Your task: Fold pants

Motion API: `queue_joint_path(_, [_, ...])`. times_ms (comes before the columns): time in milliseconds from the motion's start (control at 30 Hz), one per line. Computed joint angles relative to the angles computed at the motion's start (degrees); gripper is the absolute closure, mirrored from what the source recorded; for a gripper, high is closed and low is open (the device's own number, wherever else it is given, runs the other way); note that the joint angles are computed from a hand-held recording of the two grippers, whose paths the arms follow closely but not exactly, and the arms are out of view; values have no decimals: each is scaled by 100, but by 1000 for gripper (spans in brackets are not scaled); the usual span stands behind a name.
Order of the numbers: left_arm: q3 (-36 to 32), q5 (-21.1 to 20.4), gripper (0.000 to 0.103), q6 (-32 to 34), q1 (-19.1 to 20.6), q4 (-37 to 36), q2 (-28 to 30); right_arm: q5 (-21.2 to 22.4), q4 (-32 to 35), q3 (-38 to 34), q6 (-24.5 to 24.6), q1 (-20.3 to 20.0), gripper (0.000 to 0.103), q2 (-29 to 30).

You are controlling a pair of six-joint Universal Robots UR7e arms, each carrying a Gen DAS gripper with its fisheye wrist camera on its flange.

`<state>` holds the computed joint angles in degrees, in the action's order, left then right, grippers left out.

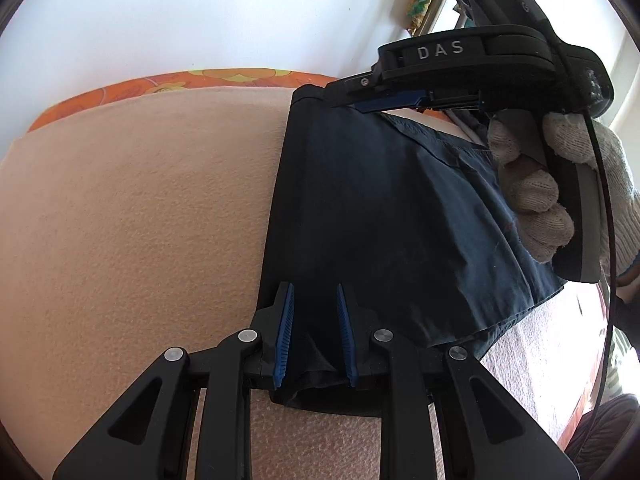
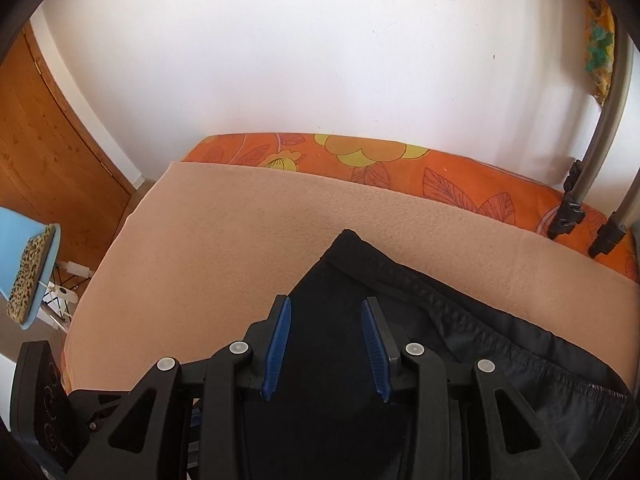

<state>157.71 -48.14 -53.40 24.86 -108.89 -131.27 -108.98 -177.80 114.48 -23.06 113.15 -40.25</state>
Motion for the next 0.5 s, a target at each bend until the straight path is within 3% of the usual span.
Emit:
queue_joint_path(333, [-13,-198,81,-14,74,147,-644,-526,601,-989,362,-23,66,804])
queue_joint_path(433, [-58,-142,50,-319,-34,551,-981,-756,829,-1073,742,97,63,790])
queue_joint_path(500, [-42,-242,49,-295,46,427,-1069,-722,1193,-1103,1049,174,54,708])
